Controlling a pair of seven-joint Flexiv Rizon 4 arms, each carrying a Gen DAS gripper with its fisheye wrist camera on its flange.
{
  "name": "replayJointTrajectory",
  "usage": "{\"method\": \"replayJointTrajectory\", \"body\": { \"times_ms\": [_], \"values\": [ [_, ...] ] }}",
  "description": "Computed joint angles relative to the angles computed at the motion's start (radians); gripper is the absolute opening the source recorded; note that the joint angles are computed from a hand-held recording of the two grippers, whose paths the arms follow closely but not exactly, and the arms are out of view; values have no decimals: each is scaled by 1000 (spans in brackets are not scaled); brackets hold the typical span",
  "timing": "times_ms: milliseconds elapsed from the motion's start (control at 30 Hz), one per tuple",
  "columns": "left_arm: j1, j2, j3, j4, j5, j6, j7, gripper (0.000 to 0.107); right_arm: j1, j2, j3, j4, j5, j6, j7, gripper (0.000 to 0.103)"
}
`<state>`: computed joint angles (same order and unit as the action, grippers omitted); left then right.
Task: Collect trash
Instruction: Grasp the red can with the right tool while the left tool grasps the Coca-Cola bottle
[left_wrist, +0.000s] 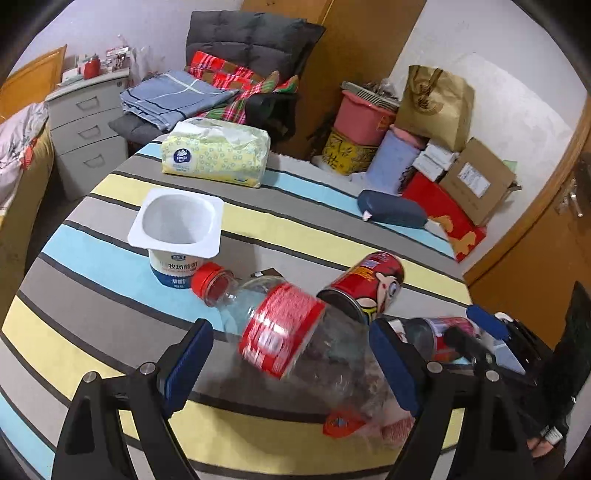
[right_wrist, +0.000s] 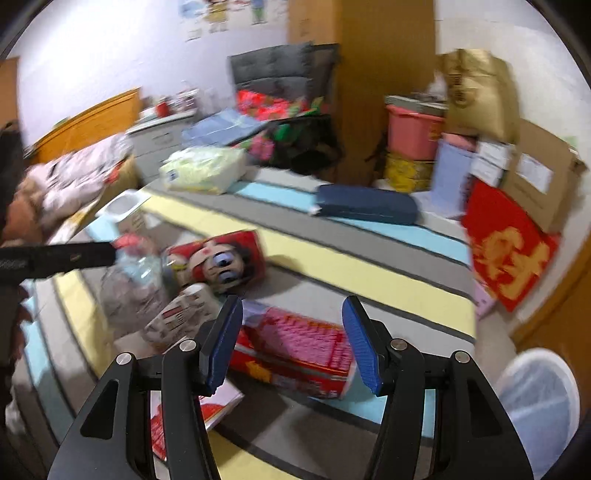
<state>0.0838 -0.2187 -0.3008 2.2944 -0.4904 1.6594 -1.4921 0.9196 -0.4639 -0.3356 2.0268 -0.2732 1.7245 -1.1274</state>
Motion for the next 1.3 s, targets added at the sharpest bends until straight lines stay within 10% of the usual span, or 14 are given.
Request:
{"method": "replayJointTrajectory", "body": {
  "times_ms": [467,800,933,1300],
  "values": [
    [-293,-37,391,-125,355,-176,-225,87,-276,33,282,-24,-122,-181,34,66],
    [-285,36,443,-77,597,-215,-357,87,-350,41,379,-27,-142,-236,165,64],
    [-277,41,473,-83,719,-180,-437,87,-293,49,304,-1,-215,-213,257,64],
    [-166,5,333,-72,505,-151,-180,87,-232,24,201,-7,-347,-169,308,65]
  ]
}}
